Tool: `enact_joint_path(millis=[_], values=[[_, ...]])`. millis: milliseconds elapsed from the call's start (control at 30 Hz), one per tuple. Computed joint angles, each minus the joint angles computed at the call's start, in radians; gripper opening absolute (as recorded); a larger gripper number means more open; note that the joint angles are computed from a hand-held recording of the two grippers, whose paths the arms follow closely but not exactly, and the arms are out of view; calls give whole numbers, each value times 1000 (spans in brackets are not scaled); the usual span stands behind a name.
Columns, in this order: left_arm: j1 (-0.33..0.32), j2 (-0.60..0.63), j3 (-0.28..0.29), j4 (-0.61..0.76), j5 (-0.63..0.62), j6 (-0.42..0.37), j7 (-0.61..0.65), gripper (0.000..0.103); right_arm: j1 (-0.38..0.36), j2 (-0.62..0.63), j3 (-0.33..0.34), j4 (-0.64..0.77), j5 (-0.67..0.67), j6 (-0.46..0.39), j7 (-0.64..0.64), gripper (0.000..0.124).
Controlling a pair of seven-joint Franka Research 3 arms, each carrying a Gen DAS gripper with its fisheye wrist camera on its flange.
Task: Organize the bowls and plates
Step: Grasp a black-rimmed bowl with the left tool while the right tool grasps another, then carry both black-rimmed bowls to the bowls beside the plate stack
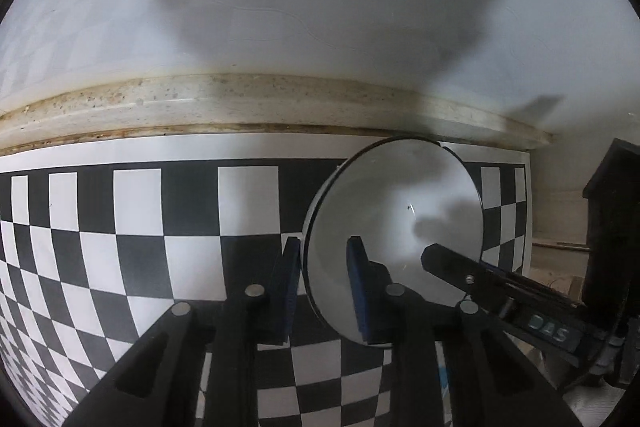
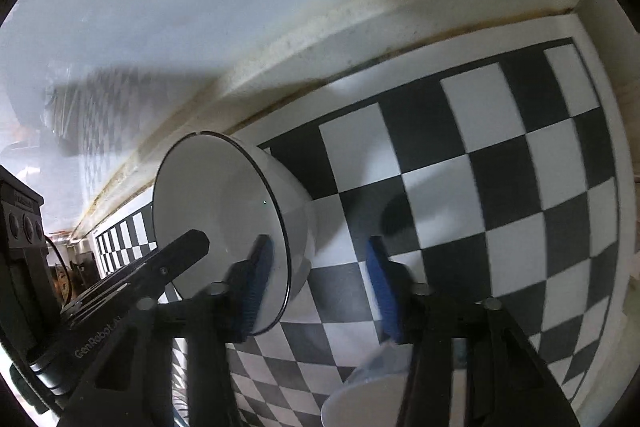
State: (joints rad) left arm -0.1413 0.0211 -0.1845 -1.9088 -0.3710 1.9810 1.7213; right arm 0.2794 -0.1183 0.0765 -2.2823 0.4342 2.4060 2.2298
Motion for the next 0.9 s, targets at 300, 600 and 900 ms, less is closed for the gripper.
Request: enact_joint_path(millis=[300, 600, 900], values=[[6, -27, 6, -19, -6, -1, 20, 21, 19, 31, 21, 53, -79, -27, 41, 13], [-8, -144, 32, -81, -16, -12, 59, 21, 46, -34, 44, 34, -114, -17, 93, 13], [-28, -302, 81, -158, -46, -73, 122, 21, 74, -159, 103, 2, -197, -59, 230, 13]])
